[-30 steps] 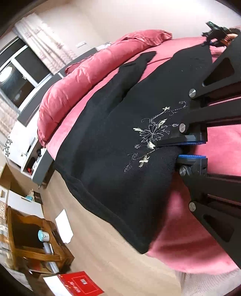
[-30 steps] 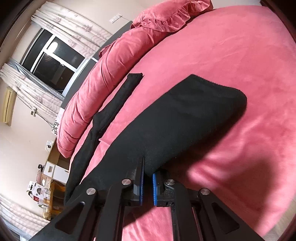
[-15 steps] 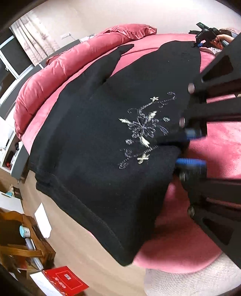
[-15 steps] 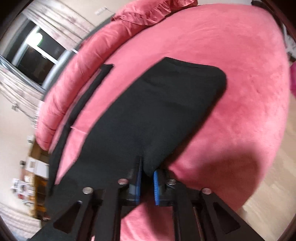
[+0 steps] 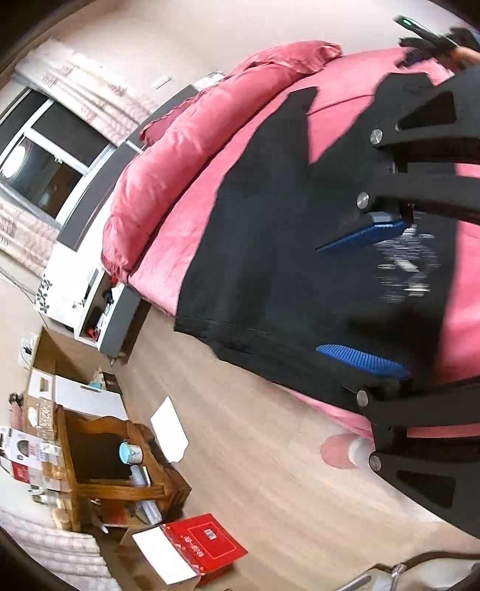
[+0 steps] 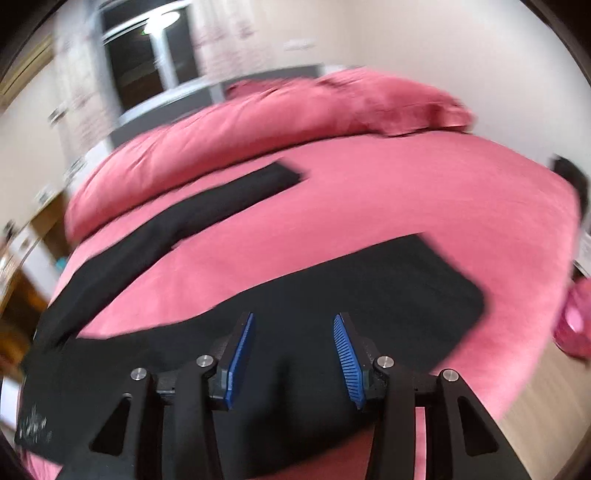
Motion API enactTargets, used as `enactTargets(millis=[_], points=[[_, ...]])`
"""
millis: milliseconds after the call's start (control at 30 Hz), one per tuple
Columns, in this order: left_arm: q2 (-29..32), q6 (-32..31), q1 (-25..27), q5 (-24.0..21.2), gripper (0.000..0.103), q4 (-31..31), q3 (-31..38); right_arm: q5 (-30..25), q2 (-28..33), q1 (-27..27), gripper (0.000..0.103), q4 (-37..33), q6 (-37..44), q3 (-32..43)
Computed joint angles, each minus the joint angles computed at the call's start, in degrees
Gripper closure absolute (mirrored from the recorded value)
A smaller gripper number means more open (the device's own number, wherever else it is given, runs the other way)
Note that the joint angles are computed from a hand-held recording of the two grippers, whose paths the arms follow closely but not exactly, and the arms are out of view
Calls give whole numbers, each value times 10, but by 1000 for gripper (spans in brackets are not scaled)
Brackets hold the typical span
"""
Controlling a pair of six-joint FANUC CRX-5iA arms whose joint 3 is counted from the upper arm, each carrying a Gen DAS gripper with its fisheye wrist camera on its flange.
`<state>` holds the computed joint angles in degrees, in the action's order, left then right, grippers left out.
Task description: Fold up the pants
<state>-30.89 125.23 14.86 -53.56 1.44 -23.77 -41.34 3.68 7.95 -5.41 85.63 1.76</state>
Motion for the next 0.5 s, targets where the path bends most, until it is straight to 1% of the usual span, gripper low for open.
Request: enactTargets(millis=[33,67,100,167,200,233,300,367,433,500], points=[[11,-29,22,9,51,32,-4,-17,10,10,58,-15,16,12],[37,-41,37,6,51,44,9,-33,22,18,58,-33,35,24],[57,-46,43,3,51,48,20,-42,31,28,58,-33,39,30],[106,-103,64,11,51,88,35,-54,48,47,58,-27,42,37],[123,-102,64,15,50,87,45,-55,54,55,58,-26,50,38],[144,-101,66,18,49,80,60,-52,56,64,58,-16,49,34],[178,-122,71,30,46,78,83,-41,63,80,58,15,39,22],[206,-125,74,27,42,61,109,-30,56,90,57,41,17,-4],[241,-151,81,35,40,55,135,0,48,94,55,48,9,-29],[273,-156,95,38,40,59,159,30,34,95,54,52,11,-55]])
